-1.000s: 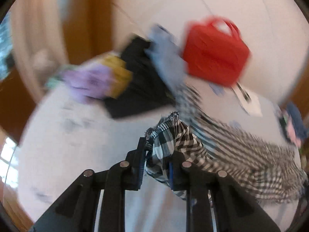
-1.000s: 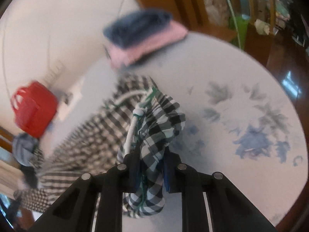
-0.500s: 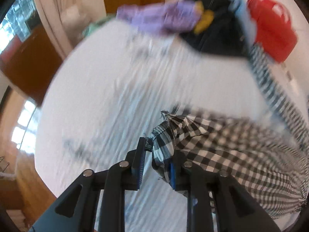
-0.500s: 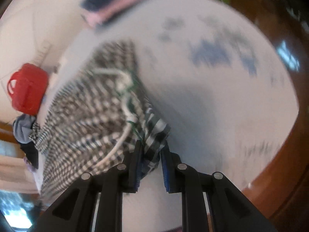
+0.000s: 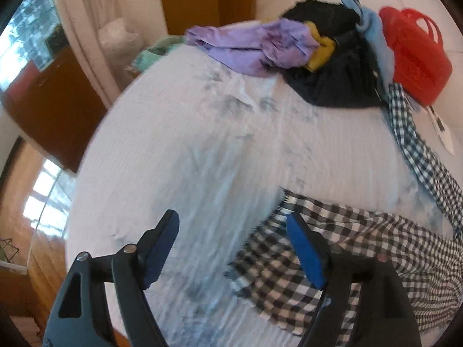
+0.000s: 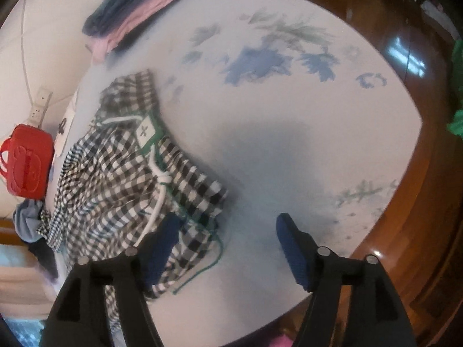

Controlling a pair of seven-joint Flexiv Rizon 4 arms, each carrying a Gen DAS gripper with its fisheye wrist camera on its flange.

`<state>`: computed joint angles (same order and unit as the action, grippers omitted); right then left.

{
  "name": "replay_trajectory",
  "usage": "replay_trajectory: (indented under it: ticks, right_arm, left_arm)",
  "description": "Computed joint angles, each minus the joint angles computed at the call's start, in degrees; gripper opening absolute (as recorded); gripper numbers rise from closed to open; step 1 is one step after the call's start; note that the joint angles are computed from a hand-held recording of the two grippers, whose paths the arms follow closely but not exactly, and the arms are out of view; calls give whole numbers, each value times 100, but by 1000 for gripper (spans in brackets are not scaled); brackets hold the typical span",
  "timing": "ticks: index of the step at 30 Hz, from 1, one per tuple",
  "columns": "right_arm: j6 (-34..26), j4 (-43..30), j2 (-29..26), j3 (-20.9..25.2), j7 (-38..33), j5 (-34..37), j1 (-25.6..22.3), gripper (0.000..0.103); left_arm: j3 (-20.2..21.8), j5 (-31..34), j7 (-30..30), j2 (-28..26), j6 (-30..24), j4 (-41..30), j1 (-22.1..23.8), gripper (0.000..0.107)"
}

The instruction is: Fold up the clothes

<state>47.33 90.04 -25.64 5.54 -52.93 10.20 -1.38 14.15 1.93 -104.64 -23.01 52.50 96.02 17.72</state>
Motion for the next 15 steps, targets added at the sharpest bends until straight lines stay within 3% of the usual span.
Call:
replay_trajectory:
  ticks: [4,12,13,15]
  right_arm:
    - [150,57,-18,-3,23,-6,32,83]
    - [-52,-167,-351,-178,268,-771,396,83]
    - [46,-191,-394,-139,224,-774,405,83]
    - [192,-255,-484,-76,125,-793,432,83]
  left_arm:
    - [-52,54,113,-245,-183,-155,-67,77]
    - [21,44,-384,-298,-62,117,-170,77]
    - [7,13,-407,-286,16,172,-161,74]
    - [-12,51,-366,-279,88,161,-197,49]
